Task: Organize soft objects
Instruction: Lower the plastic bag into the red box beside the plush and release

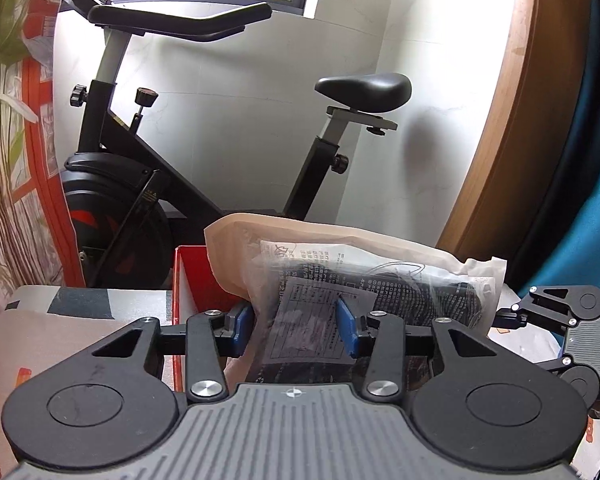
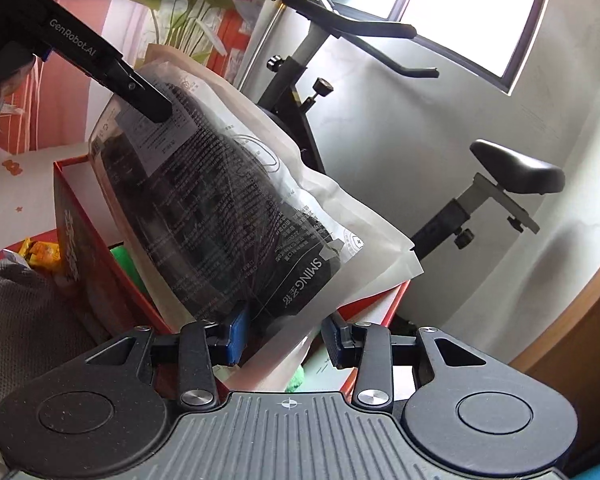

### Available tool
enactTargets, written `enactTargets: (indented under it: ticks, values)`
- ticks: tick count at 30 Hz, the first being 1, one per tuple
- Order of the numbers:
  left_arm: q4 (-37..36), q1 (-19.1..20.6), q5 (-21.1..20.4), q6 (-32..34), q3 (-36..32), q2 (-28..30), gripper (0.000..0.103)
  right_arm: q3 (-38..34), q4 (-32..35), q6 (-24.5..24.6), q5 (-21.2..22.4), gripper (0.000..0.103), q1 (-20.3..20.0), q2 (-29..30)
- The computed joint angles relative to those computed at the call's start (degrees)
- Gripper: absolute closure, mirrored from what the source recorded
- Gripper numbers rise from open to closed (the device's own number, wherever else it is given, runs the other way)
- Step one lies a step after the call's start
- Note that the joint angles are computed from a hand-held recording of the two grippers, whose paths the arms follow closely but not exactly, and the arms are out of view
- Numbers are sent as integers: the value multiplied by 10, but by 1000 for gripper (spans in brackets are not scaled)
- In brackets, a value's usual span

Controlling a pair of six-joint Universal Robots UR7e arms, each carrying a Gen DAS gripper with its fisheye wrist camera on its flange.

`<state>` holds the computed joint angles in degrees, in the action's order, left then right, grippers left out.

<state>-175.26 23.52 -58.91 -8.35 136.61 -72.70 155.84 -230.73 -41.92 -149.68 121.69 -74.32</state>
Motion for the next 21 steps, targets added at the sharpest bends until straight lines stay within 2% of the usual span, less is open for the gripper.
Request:
enactTargets:
  ticks: [3,5,11,14,18,21]
  values:
    - [31,8,-25,-3,-9,-9,62,7,9,20,-3,68,0,-18]
    - [49,14,-35,-2,-13,-11,64,13,38,42,1,69,0,-46]
    - [123,34,-42,-47,-26,-5,68,21,170,110,7,69,-6,-109]
    - [162,42,-28,-64,-34,6,68,23,185,130,17,69,-15,-107]
    - [188,50,-27,-65,-40,3,66,21,224,171,34,62,-27,-137]
    - [204,54,-33,-57,-42,-11,58,21,260,191,43,55,-32,-172]
